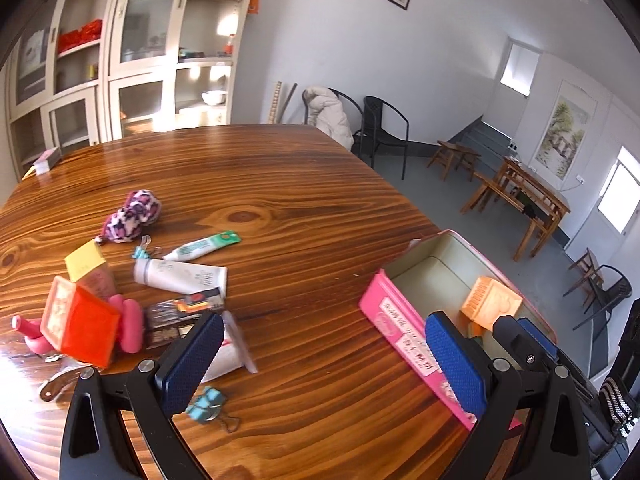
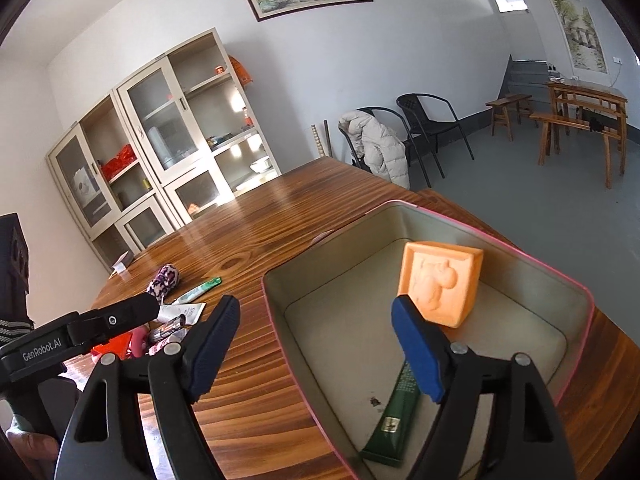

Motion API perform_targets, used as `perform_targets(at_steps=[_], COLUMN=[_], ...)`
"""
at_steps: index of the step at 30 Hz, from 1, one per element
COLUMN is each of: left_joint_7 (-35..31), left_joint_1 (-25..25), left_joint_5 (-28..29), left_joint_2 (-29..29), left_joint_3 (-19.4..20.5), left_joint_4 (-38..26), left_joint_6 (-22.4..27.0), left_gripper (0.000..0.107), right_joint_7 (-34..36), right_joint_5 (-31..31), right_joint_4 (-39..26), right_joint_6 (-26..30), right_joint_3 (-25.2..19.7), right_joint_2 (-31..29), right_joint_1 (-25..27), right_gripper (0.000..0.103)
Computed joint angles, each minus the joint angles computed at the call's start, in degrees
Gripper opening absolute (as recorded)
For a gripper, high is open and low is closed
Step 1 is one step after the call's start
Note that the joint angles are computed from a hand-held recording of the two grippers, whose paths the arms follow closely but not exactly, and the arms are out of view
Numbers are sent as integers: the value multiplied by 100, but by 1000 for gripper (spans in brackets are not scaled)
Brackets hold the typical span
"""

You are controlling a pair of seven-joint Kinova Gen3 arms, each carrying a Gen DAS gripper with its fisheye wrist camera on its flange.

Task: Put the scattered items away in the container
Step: 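Release the green tube and peach block into the pink tin with both grippers, then grasp the orange rubber block with the left gripper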

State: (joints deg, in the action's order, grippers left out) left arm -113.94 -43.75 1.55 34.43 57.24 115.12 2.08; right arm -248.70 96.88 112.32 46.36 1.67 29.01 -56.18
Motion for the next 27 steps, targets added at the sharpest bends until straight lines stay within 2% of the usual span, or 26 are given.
perform_targets(at_steps=[8,12,15,20,27], left_joint_7=[367,671,926,1332,1243], left_joint_1=[-666,-803,-909,-1082,-1095], left_joint_5=[-298,-514,-651,-837,-1017], left_joint_2=[-57,-128,-47,170,250], left_joint_3=[-301,-700,-953,-1149,-1095], left_joint_4=[274,338,243,30,52], left_joint_6=[-404,-643,-648,-475,-455], left_gripper=[102,102,102,102,102], right_joint_7=[989,1384,1742,2275,2802], right_joint_5=[-57,-6,-110,-380,-759], right_joint_4=[-594,-916,-1232,-1654,-2041], right_joint_6=[-49,-266,-553,-1085,-1493], right_joint_3=[-606,-932,-1069,-1026,-692], right_joint_2=[259,421,577,802,1014], right_joint_1=[365,643,801,842,616], right_gripper=[82,83,83,83,83])
